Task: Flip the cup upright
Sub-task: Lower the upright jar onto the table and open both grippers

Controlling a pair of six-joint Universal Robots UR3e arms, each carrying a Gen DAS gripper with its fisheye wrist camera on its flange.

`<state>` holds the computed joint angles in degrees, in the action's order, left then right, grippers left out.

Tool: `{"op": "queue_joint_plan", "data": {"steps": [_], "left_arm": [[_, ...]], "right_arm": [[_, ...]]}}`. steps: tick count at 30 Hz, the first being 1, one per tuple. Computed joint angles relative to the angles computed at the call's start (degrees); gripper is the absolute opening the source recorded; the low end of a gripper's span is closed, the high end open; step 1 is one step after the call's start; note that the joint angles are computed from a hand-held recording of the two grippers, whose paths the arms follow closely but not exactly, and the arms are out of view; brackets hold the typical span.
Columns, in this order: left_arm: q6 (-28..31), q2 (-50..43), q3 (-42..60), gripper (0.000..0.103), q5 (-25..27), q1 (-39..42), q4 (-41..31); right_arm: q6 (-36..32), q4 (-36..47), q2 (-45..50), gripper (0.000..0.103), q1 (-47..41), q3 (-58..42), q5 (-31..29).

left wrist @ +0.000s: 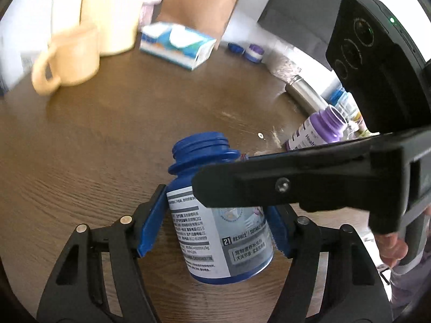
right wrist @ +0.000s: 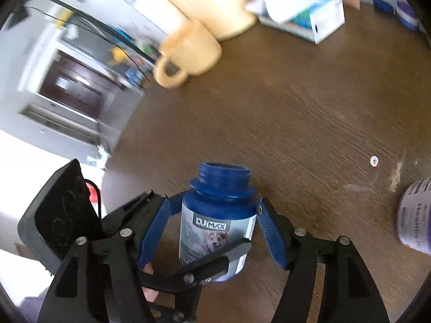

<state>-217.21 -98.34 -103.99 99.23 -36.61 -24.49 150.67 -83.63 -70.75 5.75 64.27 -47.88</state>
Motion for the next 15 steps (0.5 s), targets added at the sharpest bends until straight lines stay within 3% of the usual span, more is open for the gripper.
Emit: {"op": "queue_joint_plan", "data": {"steps": [3, 5, 9, 10, 13, 15], "left_arm": [[-0.15, -0.07, -1.11, 0.064, 2.08, -1.98, 1.9], [-1.4, -0.16, -1.22, 0.064, 5.53, -3.88, 2.62], [-0.44, -0.48, -2.61, 0.064, 11.45, -8.12, 9.27], [0.1, -0.55, -2.94, 0.063, 12.21, -8.95, 10.34], [1.33, -1.85, -2.02, 0.064, 13.76, -10.75, 9.58], [2.81, -2.85, -2.15, 0.064, 13.39, -11.74, 10.85]], "right_arm": [[1.93, -4.84, -5.51, 0.073, -0.17, 6.86, -0.52], [3.97, -16.09, -12.94, 0.073, 1.35, 15.55, -3.07], [5.27, -27.82, -23.62, 0.074, 1.94, 28.5, -6.27], [5.14, -31.28, -26.36, 0.074, 0.65, 33.17, -4.81], [1.62, -29.5, -30.75, 0.075, -5.43, 41.09, 1.92], [1.03, -28.99, -30.37, 0.075, -7.01, 42.49, 3.22]]}}
